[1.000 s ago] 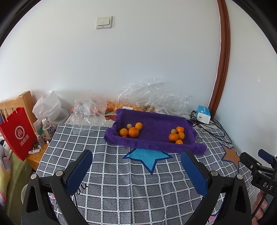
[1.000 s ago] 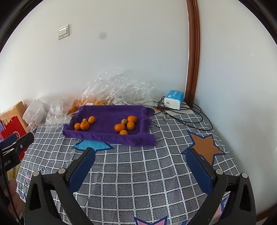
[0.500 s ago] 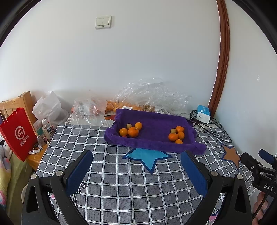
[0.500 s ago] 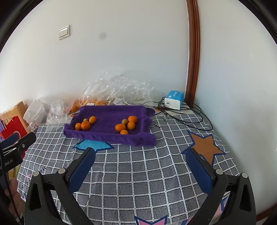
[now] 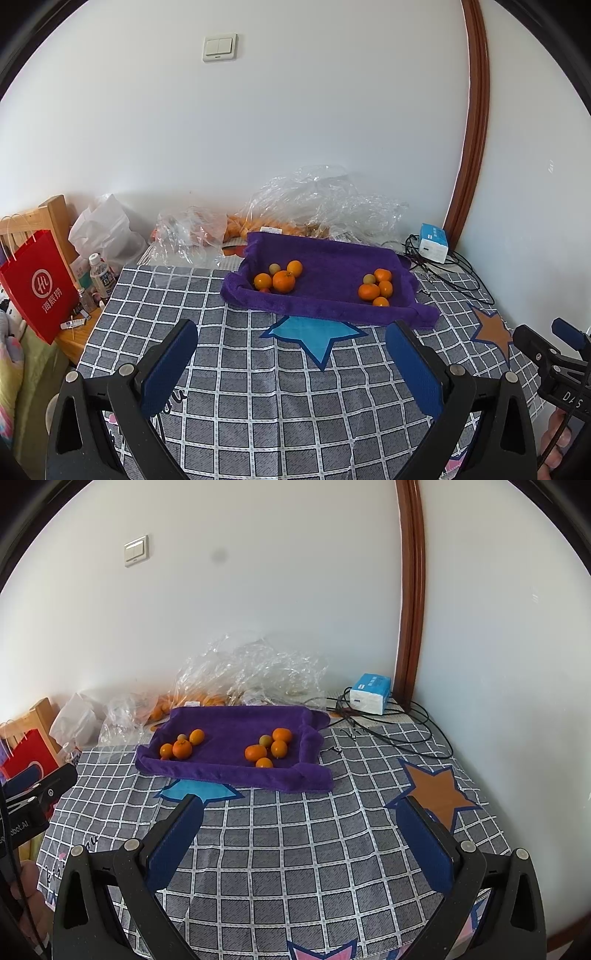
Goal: Organize fruits
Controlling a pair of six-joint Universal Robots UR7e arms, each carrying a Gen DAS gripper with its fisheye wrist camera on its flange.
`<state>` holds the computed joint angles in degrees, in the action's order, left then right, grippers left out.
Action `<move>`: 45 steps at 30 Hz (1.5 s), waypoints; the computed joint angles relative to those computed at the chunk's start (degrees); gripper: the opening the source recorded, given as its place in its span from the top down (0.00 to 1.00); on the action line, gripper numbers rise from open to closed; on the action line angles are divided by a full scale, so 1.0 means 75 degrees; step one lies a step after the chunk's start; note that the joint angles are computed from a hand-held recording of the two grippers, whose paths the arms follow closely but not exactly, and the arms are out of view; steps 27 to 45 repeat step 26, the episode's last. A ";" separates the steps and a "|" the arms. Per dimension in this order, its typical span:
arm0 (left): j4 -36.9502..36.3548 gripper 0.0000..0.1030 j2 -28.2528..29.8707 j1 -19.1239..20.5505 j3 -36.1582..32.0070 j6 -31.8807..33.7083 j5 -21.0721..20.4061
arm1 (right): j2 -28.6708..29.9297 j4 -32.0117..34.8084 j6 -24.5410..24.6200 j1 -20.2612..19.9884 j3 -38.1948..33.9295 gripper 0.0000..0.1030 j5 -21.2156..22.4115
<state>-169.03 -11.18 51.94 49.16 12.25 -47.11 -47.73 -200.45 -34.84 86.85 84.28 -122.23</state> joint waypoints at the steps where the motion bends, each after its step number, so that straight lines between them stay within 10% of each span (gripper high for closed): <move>1: 0.0003 0.00 0.0005 0.0001 -0.0011 0.0003 0.0005 | 0.0005 0.0005 0.0007 0.0007 -0.0007 0.00 -0.0009; 45: 0.0007 0.00 0.0002 -0.0006 -0.0012 0.0066 -0.0053 | 0.0038 -0.0035 0.0016 0.0022 0.0005 0.00 -0.0023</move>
